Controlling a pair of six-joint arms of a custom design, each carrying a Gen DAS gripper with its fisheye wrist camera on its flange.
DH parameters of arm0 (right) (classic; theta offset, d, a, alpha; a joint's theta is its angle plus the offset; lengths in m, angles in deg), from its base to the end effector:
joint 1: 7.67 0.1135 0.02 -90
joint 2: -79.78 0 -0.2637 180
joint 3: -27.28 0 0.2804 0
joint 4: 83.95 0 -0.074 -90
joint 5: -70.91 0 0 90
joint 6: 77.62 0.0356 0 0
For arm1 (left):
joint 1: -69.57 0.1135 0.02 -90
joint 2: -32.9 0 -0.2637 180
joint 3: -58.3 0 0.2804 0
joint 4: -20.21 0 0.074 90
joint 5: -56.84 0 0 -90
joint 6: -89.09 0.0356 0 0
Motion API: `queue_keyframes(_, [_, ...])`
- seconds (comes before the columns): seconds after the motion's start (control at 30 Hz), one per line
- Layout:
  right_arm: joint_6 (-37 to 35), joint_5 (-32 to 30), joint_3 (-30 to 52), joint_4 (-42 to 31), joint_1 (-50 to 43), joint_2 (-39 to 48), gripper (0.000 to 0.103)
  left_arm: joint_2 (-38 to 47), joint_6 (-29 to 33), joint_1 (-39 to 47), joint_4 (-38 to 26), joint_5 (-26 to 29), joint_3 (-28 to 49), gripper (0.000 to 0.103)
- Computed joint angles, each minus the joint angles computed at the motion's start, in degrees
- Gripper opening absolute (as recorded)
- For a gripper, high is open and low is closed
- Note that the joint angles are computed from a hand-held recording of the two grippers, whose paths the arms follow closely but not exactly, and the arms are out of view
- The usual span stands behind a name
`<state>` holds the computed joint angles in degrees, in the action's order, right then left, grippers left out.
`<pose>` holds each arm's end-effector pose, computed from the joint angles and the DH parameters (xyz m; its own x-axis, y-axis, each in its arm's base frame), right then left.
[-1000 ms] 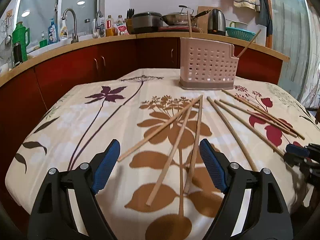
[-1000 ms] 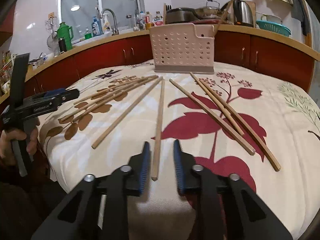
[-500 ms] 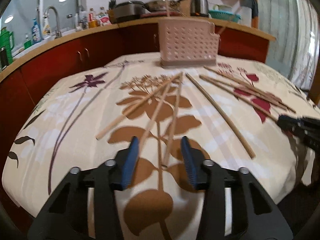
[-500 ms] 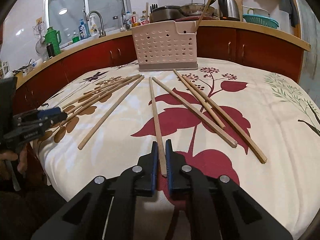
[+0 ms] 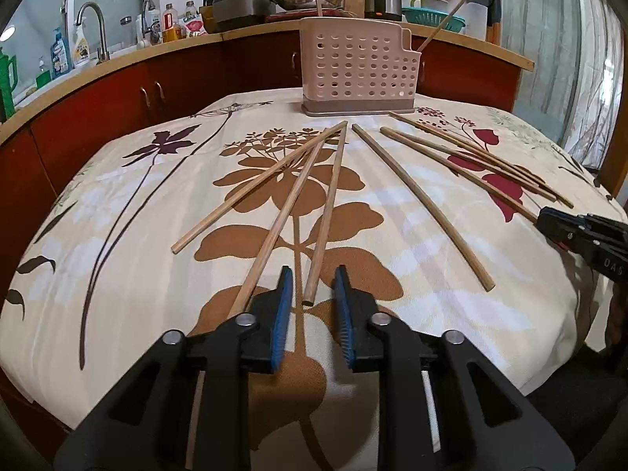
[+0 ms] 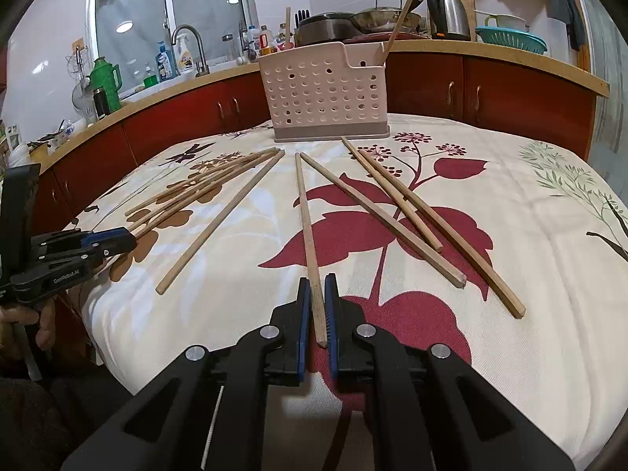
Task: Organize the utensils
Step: 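Close the left gripper on a chopstick while the right gripper grasps another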
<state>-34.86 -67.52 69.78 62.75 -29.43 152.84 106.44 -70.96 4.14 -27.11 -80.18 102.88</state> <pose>0.2213 -0.0596 0.1356 -0.5219 -0.3162 -0.7922 -0.6530 0.7457 0.1325 0.1126 -0.1837 0.1352 -0.6528 -0.1133 -0.7490 -0.1928 0.9810 0.0196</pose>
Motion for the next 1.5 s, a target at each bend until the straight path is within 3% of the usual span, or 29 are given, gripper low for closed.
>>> queue_keyframes(0.13, [-0.2, -0.1, 0.0, -0.2, -0.2, -0.3, 0.008, 0.9, 2.1, 0.2, 1.2, 0.0, 0.5, 0.008])
queue_keyframes(0.3, [-0.1, -0.2, -0.3, -0.7, 0.0, -1.5, 0.008, 0.1, 2.3, 0.4, 0.8, 0.1, 0.6, 0.007])
queue_keyframes(0.7, [0.4, -4.2, 0.4, -3.7, -2.0, -6.8, 0.007, -3.2, -1.0, -2.8, -7.1, -7.0, 3.6, 0.007])
queue_keyframes(0.8, [1.0, -6.0, 1.3, -5.4, -2.6, -9.1, 0.001, -4.8, -2.9, -3.8, -10.1, -9.2, 4.5, 0.007])
queue_keyframes(0.93, [2.3, -7.5, 2.3, -6.6, -2.9, -11.2, 0.001, -6.5, -4.8, -5.0, -13.8, -12.1, 5.8, 0.007])
queue_keyframes(1.1, [0.7, -6.4, 2.9, -7.2, -2.1, -7.8, 0.001, -7.3, -5.2, -5.2, -15.2, -12.9, 6.3, 0.007])
queue_keyframes(1.17, [0.1, -4.8, 2.6, -6.4, -1.5, -5.6, 0.003, -7.6, -5.2, -5.0, -15.0, -12.3, 5.9, 0.007])
queue_keyframes(1.23, [-0.1, -3.1, 1.6, -4.4, -1.1, -4.0, 0.018, -7.7, -5.5, -4.9, -14.9, -11.9, 5.6, 0.007])
queue_keyframes(1.3, [-0.6, -1.7, 1.0, -3.0, -1.0, -2.6, 0.022, -7.3, -5.8, -5.2, -14.9, -11.9, 5.5, 0.007])
queue_keyframes(1.5, [-3.1, -0.2, 1.0, -2.1, -2.7, 1.1, 0.023, -7.2, -5.8, -5.3, -14.9, -12.0, 5.6, 0.007])
